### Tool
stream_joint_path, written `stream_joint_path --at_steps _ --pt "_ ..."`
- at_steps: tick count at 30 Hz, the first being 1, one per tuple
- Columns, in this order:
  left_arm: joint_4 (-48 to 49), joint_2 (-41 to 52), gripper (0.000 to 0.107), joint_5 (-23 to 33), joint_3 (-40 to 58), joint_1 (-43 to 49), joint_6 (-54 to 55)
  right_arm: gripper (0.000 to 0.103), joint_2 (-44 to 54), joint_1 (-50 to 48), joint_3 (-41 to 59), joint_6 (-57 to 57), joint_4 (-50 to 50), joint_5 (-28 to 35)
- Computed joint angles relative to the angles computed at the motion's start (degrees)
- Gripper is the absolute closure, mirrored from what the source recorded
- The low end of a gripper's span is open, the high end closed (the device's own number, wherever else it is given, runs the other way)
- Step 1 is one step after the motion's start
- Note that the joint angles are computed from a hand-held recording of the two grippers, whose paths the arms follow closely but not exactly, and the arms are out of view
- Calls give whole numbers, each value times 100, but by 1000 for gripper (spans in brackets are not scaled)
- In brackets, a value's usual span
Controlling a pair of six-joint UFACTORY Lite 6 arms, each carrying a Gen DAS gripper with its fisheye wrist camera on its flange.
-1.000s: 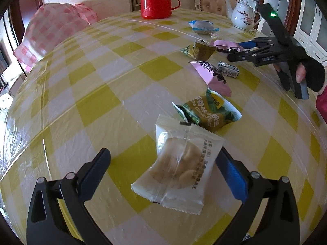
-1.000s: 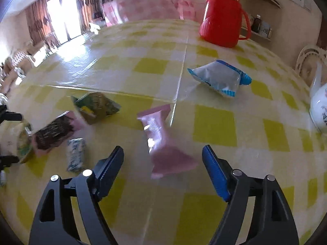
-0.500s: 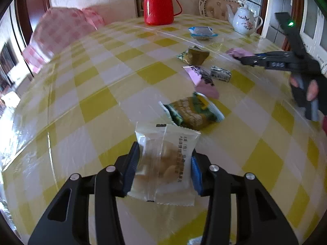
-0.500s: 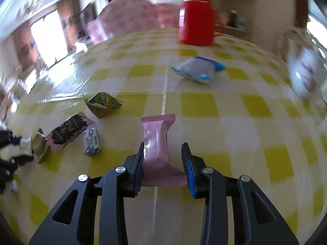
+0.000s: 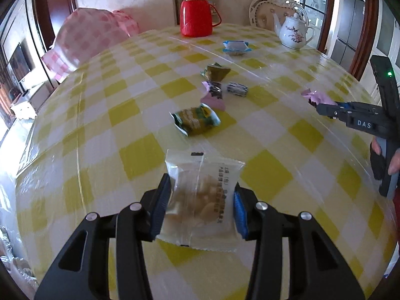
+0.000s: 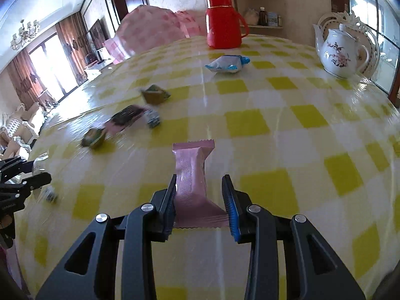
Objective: Organize snacks
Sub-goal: 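Carry the pastry bag and pink candy over the purple-rimmed bin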
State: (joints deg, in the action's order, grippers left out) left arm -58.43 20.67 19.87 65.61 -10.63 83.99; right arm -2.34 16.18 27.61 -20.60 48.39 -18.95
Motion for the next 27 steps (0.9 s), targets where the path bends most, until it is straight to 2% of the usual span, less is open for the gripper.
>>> stream_joint_path --at_steps 6,13,19,23,27 --pt "-254 -1456 61 158 -1518 133 206 68 -1167 1643 -799 -1244 2297 -591" --pt "-467 -2947 61 589 -2928 515 586 68 -1703 3603 -1098 -1623 3958 -1684" --pt "-354 -3871 61 952 -3815 1004 756 68 -1221 5323 -806 -1242 4735 -2643" --pt "-133 -4456 61 1248 -4260 1542 861 68 -522 6103 -358 -830 4830 -2914" --pt "120 -4983 60 1578 -4571 2344 994 68 107 6429 127 -547 4639 -2917"
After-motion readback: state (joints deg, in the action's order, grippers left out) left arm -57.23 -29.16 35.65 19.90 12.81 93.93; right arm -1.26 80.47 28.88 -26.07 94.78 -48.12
